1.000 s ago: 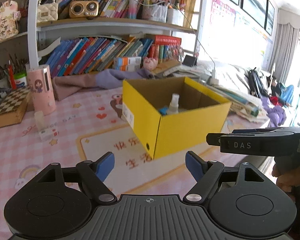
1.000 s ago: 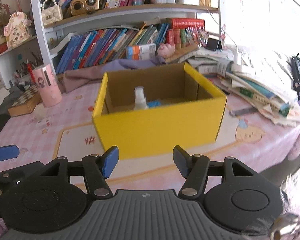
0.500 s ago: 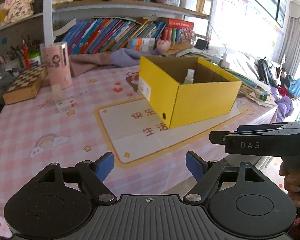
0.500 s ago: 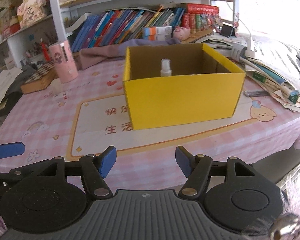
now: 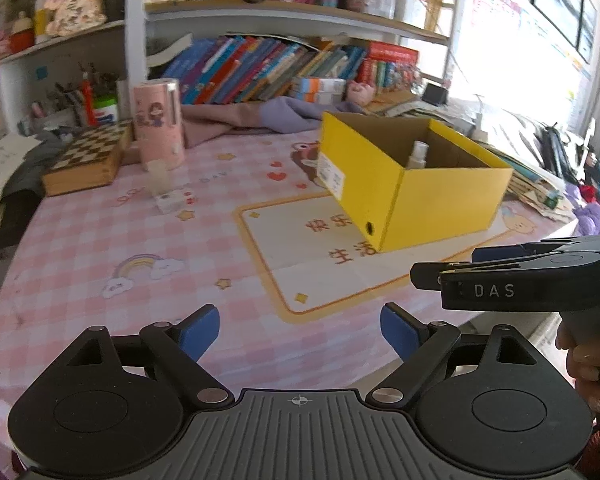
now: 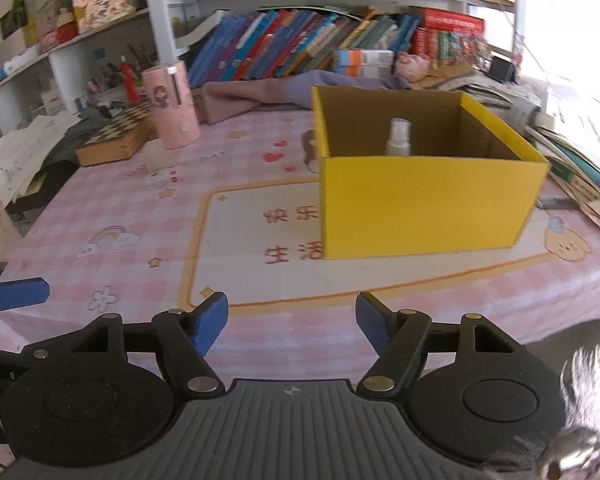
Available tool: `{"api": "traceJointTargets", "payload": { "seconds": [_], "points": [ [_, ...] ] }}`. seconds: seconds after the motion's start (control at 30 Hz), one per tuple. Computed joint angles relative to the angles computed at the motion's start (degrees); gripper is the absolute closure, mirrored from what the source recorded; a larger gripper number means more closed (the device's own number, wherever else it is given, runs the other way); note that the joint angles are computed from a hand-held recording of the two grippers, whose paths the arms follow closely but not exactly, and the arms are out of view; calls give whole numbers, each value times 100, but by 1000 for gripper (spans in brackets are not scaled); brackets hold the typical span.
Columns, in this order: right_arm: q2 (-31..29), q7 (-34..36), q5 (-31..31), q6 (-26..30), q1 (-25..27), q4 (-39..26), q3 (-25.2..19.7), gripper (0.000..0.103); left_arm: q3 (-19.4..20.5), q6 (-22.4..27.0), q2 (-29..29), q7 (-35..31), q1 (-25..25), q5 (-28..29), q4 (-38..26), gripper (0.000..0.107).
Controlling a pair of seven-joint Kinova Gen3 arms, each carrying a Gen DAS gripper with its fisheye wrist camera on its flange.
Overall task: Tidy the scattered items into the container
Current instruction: 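Withdraw both tools from the yellow box back toward the table items, then move the right tool to the white cube while the left tool approaches the white-and-red card box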
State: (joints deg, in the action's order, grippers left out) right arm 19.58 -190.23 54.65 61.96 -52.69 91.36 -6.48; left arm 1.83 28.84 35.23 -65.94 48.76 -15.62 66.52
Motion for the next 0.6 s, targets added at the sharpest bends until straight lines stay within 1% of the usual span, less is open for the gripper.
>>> {"api": "traceJointTargets", "payload": {
  "seconds": [0.13,0.23,0.47,0.6],
  "points": [
    [97,293,53,-247,59,-147,4,34,-413,-74,-125,511,229,-225,180,18],
    [165,536,70,-448,74,-272,48,33,-608,-114,-208,899,336,-442,313,17],
    [334,989,-21,-817,78,-554,193,33,-817,-65,-289,1621,449,-939,446,17],
    [401,1231,-73,-1003,77,-647,296,33,-743,16,-238,1795,373,-1090,361,17]
  ]
}}
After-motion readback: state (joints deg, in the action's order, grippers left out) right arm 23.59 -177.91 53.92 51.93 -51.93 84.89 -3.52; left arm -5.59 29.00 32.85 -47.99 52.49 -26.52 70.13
